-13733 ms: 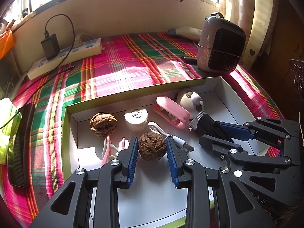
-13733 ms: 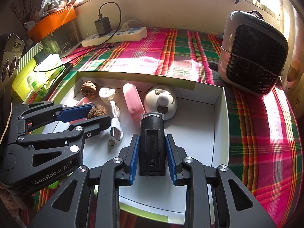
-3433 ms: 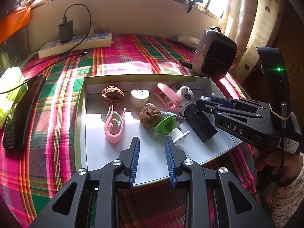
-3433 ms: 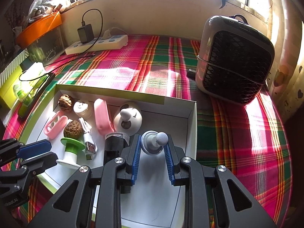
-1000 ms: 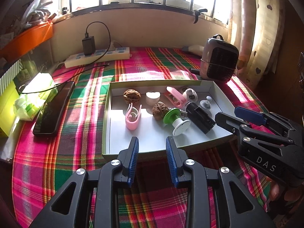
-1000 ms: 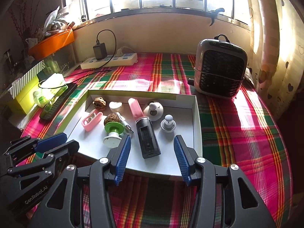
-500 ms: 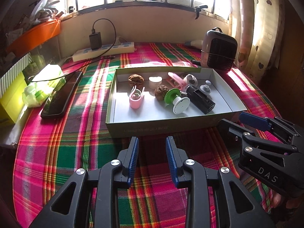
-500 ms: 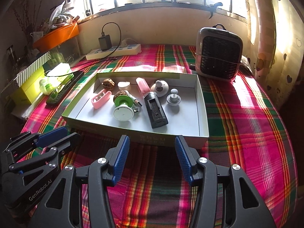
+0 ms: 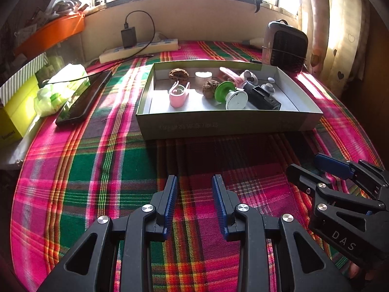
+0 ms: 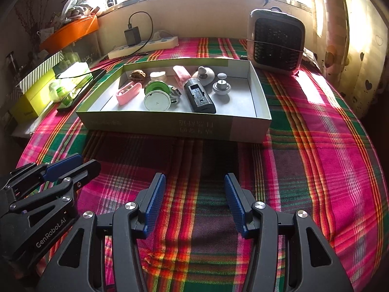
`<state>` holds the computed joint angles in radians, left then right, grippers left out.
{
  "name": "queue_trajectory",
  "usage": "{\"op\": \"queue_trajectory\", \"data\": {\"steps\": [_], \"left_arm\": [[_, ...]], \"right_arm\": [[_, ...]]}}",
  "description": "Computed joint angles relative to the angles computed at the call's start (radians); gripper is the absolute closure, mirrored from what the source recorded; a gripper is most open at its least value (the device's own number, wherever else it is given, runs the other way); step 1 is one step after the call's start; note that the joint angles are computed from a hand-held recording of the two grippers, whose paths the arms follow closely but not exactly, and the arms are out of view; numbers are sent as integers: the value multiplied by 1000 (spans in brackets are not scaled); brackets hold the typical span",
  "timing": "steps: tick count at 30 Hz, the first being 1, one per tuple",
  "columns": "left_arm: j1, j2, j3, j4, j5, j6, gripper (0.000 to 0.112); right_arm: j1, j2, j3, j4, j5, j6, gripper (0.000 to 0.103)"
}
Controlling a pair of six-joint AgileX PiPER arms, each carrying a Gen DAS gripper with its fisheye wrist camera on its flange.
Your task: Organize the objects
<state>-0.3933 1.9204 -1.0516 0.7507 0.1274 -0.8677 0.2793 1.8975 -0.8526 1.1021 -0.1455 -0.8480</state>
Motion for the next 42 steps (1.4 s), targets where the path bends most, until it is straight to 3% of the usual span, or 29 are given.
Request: {"op": "queue_trajectory", "data": {"steps": [3, 7, 9, 15, 20, 42], "left_arm": [[2, -12, 19, 48, -10, -53, 84], [-10, -22, 35, 169, 9, -180, 84], [-26, -24, 43, 280, 30, -292, 83], [-46, -37, 68, 407, 52, -450, 82], [-48, -38, 70, 412, 51, -462, 82], [-48, -39, 71, 407, 50, -458, 81]], "right_arm": [[15, -16, 25, -46, -24, 55, 51], [41, -20, 38, 104, -45, -77, 51], [48, -23, 44, 108, -54, -75, 51], [63, -29, 63, 138, -87, -92, 51], [63, -27, 66, 142, -97, -81, 44], [68, -27, 67, 156, -105, -95, 42]]}}
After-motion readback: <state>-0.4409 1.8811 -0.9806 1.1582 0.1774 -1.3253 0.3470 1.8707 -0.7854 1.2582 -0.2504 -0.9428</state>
